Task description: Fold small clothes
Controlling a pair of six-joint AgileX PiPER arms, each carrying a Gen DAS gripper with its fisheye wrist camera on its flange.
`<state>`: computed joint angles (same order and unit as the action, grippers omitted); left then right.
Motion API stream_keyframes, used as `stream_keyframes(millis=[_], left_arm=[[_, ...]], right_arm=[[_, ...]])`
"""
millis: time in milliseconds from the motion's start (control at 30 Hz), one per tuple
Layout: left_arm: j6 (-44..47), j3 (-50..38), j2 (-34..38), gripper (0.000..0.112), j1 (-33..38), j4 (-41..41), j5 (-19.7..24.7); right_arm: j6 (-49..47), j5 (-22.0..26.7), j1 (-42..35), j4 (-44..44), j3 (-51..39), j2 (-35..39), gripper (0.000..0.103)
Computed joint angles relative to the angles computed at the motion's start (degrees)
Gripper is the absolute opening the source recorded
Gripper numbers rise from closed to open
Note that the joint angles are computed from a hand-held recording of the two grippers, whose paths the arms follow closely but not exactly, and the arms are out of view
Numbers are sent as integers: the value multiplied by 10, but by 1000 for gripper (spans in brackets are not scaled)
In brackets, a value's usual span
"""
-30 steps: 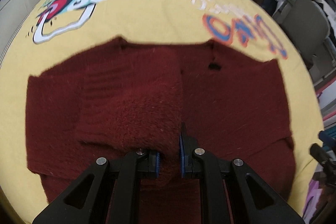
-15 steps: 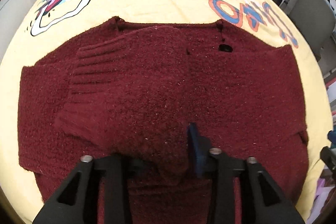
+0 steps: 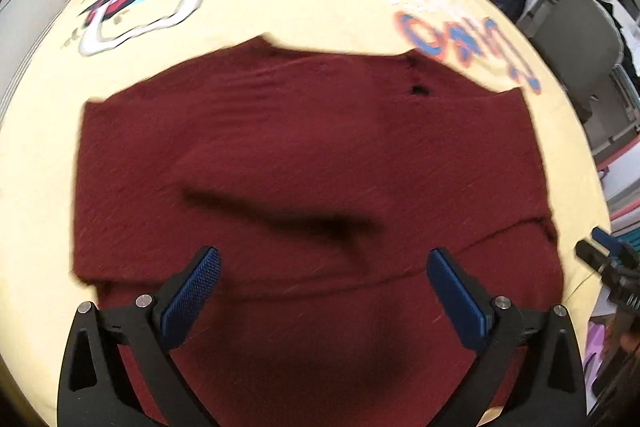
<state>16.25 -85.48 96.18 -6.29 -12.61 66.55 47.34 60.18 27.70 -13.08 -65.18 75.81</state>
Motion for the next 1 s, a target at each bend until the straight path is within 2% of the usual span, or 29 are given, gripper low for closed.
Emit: stream_keyframes(millis=[67,167,467,567,733,833,1000], left_arm=[[20,7,-3,102,38,1,14],[48,20,-11,102,96,3,11],[63,28,13,101,207,51,-40],[66,20,36,101,219,40,-42],[46,28,50,97,201,75,-92],[58,20,65,85,205,53,-80],[76,13,68,78,207,34,-83]], right_arm=[[1,0,4,-2,-7,6,103],[1,1,10,-3,-17,16,103],[3,13,45,-7,-52,62,103],[-3,17,48,-4,-65,76,103],[1,26,57,-9,-92,98,103],[-9,35,62,-10,-125,125,103],[-37,57,83,-14,-223,194,103]])
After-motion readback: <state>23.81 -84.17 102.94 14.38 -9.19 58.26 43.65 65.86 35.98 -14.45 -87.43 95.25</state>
